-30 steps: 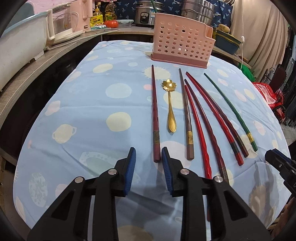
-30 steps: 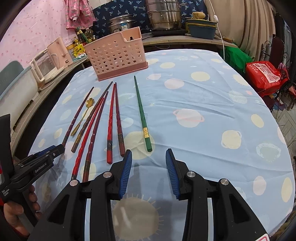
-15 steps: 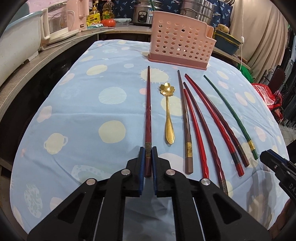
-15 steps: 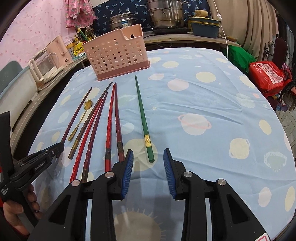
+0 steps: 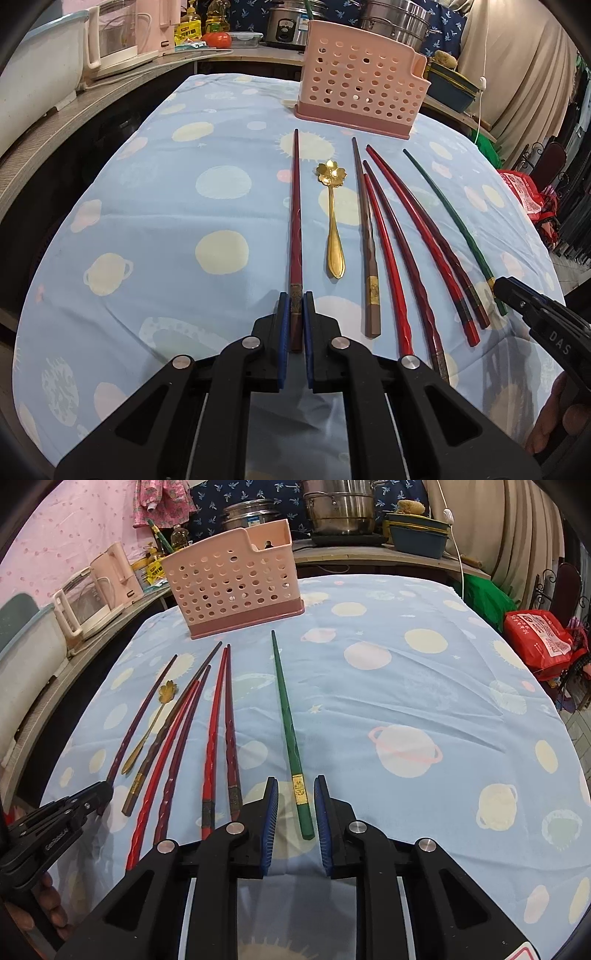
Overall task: Organize utensils
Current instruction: 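Grasp a green chopstick with the right tool while the left tool grasps a dark-red chopstick, then lift both chopsticks and carry them over the pink caddy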
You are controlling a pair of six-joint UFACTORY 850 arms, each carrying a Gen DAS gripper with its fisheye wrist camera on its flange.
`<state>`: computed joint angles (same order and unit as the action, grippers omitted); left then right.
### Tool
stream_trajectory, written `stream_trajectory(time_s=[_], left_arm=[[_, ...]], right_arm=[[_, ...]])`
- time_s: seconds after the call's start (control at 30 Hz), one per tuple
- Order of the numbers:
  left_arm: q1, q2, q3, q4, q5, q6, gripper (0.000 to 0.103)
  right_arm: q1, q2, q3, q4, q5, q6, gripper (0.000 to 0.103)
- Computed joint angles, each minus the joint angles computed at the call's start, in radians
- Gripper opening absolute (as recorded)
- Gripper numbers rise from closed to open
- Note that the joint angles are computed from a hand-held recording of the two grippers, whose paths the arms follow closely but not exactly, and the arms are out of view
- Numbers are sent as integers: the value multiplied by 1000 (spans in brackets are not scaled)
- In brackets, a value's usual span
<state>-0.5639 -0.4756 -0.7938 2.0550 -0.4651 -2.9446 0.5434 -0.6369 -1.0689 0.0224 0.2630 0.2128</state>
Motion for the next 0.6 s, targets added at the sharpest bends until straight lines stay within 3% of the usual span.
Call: stream_trajectory(time_s=[0.33,0.6], left_arm=[[-6,2,3,-6,1,3,7],[-28,29,26,-19,8,7,7]], right_arm=[[1,-14,2,26,10,-37,9],[-8,28,59,-109,30,110,7]])
